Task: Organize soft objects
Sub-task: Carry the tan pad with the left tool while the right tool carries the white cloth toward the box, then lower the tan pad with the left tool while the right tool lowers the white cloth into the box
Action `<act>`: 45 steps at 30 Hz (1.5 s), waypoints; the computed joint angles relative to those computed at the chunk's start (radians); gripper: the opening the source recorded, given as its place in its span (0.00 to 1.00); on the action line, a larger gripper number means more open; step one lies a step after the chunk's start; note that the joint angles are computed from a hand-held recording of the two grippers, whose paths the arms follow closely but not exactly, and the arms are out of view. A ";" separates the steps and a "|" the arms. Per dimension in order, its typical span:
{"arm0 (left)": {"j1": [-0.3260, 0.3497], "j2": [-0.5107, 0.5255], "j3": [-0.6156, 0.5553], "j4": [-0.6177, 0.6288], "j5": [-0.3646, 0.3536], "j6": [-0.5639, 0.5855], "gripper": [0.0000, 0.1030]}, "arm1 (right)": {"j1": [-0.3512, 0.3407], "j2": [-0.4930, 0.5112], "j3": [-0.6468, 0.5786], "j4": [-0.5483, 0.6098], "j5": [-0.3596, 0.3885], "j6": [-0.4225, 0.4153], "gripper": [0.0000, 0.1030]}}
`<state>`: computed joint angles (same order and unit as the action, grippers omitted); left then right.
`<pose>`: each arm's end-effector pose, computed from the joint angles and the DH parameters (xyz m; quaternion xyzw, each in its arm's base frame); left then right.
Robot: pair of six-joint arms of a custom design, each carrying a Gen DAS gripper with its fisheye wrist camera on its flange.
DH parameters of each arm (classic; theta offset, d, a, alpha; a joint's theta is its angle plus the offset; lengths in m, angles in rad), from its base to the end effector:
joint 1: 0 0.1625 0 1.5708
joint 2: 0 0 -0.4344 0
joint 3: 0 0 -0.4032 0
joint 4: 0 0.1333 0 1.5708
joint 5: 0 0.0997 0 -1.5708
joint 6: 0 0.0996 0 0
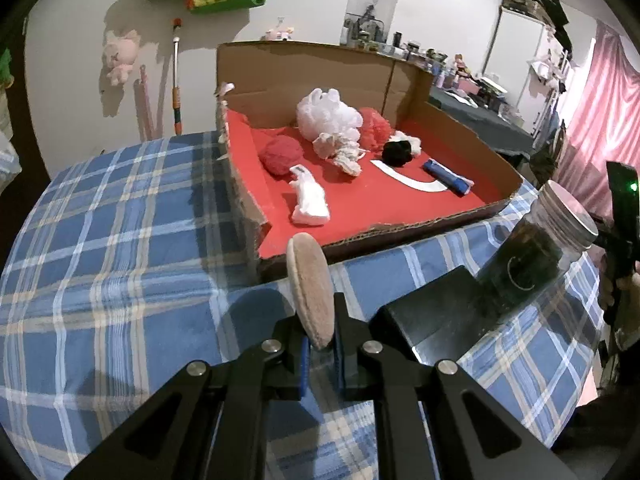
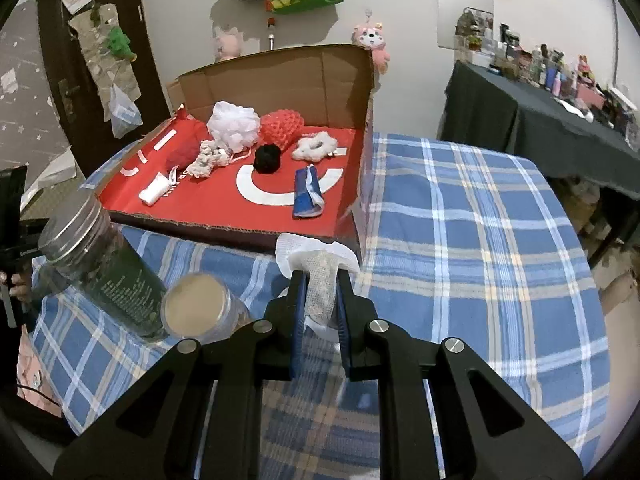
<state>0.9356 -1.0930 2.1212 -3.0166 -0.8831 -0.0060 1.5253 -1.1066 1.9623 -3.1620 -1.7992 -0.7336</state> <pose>-0.1564 -0.5435 0.1730 0.2185 0.8974 -0.2891 0.2515 0.0834 -0.6023 0.2415 0.2741 -0.8865 0.2900 0.2340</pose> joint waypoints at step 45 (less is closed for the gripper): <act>0.061 0.274 -0.546 0.507 -0.279 -0.050 0.09 | 0.127 0.290 -0.503 0.550 -0.055 0.007 0.14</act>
<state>0.9970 -0.8195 1.5750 -2.5092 -1.1625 -0.0563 1.6525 -0.8169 1.4595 -2.6119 -1.8545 -0.7270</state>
